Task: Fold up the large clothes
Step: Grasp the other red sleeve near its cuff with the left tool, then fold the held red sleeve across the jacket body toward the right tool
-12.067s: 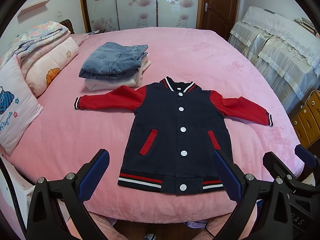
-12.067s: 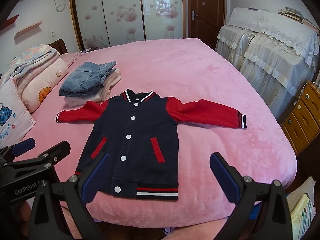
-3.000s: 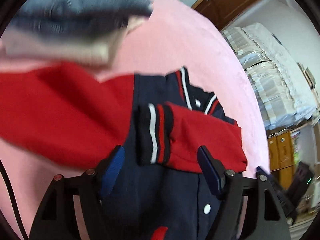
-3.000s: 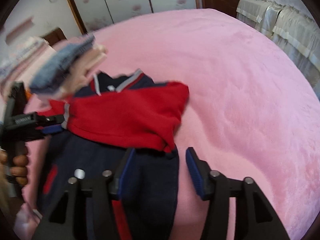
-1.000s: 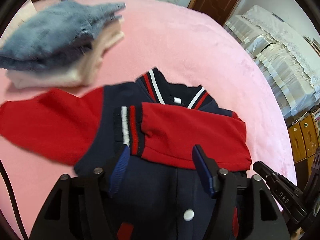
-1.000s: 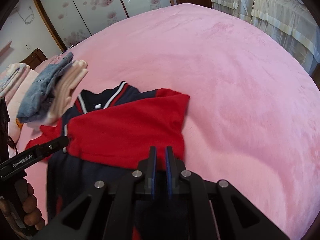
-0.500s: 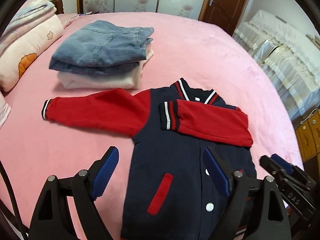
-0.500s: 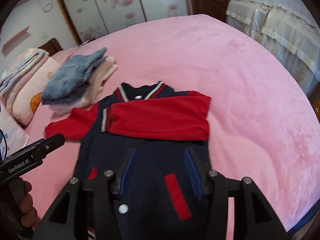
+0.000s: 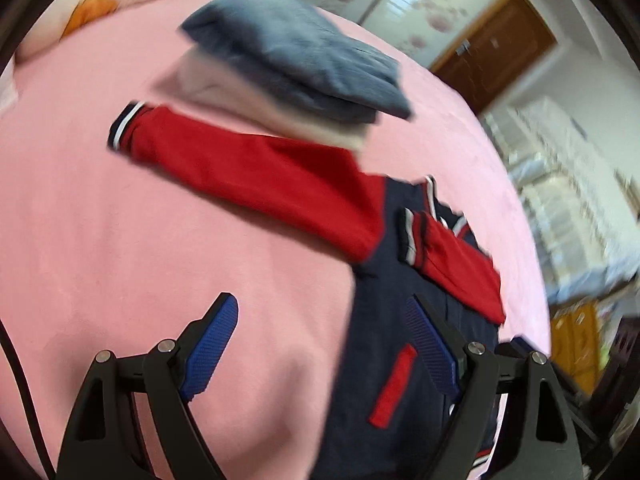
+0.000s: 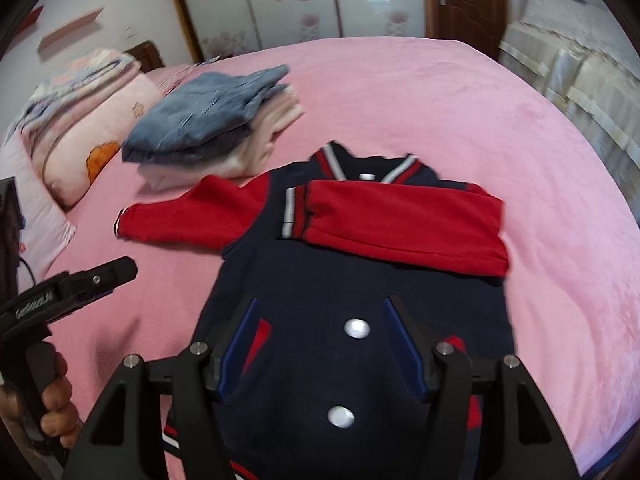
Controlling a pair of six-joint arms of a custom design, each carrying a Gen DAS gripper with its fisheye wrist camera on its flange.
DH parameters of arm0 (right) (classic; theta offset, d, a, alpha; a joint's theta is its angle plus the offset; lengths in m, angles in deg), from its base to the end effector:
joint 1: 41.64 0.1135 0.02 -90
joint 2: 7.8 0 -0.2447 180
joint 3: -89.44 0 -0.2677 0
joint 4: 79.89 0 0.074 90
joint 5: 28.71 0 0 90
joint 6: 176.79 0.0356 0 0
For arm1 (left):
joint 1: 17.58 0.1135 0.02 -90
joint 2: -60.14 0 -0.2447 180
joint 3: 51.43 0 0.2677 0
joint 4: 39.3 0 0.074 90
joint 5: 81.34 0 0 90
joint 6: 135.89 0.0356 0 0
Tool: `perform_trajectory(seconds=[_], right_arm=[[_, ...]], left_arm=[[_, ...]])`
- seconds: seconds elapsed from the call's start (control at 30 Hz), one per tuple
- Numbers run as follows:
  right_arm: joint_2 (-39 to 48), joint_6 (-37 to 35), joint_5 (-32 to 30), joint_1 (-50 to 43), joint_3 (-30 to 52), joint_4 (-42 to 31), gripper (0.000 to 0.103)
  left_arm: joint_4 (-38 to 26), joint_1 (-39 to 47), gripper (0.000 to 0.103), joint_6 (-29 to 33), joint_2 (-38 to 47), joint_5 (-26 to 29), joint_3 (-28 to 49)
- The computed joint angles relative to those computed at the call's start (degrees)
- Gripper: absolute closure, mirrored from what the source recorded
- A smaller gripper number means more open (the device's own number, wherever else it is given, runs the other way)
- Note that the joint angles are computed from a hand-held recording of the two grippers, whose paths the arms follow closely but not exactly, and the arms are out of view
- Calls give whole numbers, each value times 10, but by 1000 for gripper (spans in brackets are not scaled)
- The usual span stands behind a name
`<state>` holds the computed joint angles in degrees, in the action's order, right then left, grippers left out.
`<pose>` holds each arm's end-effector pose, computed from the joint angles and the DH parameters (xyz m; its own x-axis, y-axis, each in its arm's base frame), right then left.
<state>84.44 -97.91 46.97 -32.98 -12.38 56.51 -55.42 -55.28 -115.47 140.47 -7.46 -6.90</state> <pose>0.3420 0.0610 0.2013 -0.7662 -0.3057 -0.5652 -0.4326 0.8958 0.1019 0.2139 -0.1529 0.1130 -0.6409 -0.6425 -0.4200 -0.4260 0.7529 -0.5018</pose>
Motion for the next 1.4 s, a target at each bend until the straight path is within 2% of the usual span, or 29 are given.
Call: perform_trajectory(seconds=[0.1, 0.17, 0.27, 0.33, 0.47, 0.5, 0.53, 0.57, 0.6, 0.67, 0.73, 0.8, 0.9, 0.97, 1.07, 1.17, 1.2, 1.27, 1.33, 1.4], right_arm=[[26, 11, 3, 31, 10, 10, 39], [47, 18, 4, 48, 19, 17, 39], [72, 27, 13, 71, 28, 32, 39], [88, 29, 20, 84, 34, 41, 39], [113, 31, 26, 94, 45, 50, 39], [121, 32, 25, 94, 48, 52, 39], [127, 33, 25, 93, 51, 53, 39], [133, 34, 26, 92, 53, 54, 39], [136, 35, 26, 91, 53, 55, 40], [144, 36, 31, 89, 56, 59, 40], [148, 40, 30, 83, 57, 62, 40], [150, 44, 29, 75, 57, 64, 40], [150, 48, 18, 57, 59, 64, 40], [148, 51, 7, 40, 60, 63, 40], [141, 55, -9, 11, 58, 64, 40], [132, 57, -26, -29, 57, 65, 40], [129, 57, -29, -42, 58, 64, 40], [129, 56, -36, -75, 63, 59, 39], [136, 55, -41, -105, 74, 50, 39], [151, 49, -48, -139, 91, 35, 39]], left_arm=[[133, 64, 21, 11, 2, 27, -81], [219, 119, 23, 21, 38, 59, -110], [356, 200, 35, 24, 125, 123, -130], [436, 235, 45, 18, 188, 146, -129], [491, 277, 63, 16, 251, 168, -109], [490, 283, 73, 13, 261, 168, -102], [486, 290, 89, 12, 267, 170, -95], [470, 294, 96, 10, 271, 167, -84], [452, 298, 98, 13, 272, 168, -74], [382, 281, 99, 25, 248, 132, -52], [245, 240, 100, 51, 203, 57, -8], [146, 197, 100, 65, 172, -8, 35], [42, 138, 100, 100, 142, -79, 108], [-11, 104, 100, 133, 140, -109, 166], [-52, 51, 100, 192, 180, -127, 278], [-74, 0, 100, 258, 264, -115, 408], [-87, -9, 98, 279, 309, -93, 466], [-132, -22, 88, 310, 404, -23, 585], [-187, -32, 62, 314, 501, 43, 699], [-226, -37, 59, 310, 571, 95, 778]])
